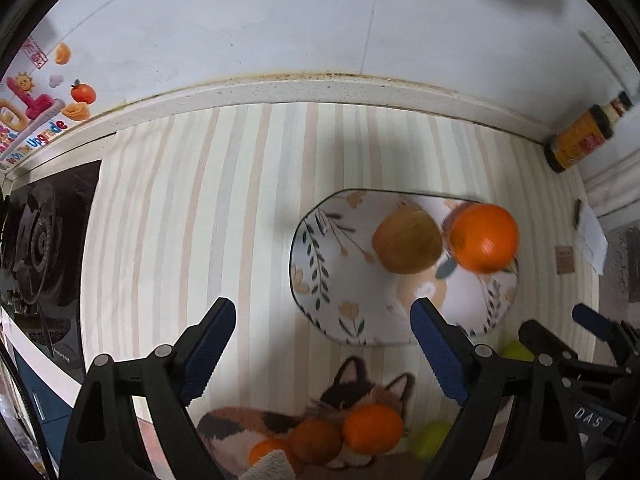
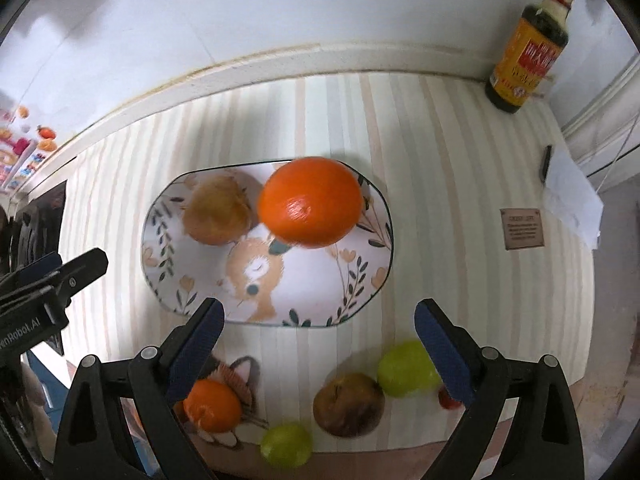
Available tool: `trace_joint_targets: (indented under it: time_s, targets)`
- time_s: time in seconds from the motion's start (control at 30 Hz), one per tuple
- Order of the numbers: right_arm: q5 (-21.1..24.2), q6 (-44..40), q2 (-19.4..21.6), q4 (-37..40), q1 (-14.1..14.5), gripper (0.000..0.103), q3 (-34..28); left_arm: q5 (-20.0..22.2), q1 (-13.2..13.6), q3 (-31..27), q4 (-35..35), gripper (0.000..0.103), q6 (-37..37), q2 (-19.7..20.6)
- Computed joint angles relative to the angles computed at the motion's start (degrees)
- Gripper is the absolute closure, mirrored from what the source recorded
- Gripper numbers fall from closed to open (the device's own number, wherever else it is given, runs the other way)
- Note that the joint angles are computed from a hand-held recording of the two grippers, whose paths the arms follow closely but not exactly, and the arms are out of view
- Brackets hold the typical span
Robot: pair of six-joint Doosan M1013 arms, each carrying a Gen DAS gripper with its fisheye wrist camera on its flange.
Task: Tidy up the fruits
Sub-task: 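Move both tools back toward the fruit on the cat mat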
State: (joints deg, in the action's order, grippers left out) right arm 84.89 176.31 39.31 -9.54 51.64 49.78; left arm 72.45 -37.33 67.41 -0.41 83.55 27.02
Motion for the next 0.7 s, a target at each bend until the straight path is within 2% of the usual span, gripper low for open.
trace_joint_targets:
  time_s: [0.27, 0.7]
  targets:
    - [5.3, 0.8, 1.4, -5.9, 3.0, 0.005, -6.5, -4.3, -0.5, 5.9, 1.9, 0.014, 0.1, -6.5]
    - [13.9, 1.6, 4.2, -13.1, 7.3, 0.005, -17.5, -7.4, -0.7, 9.6, 1.3, 0.014, 2.1, -12.7]
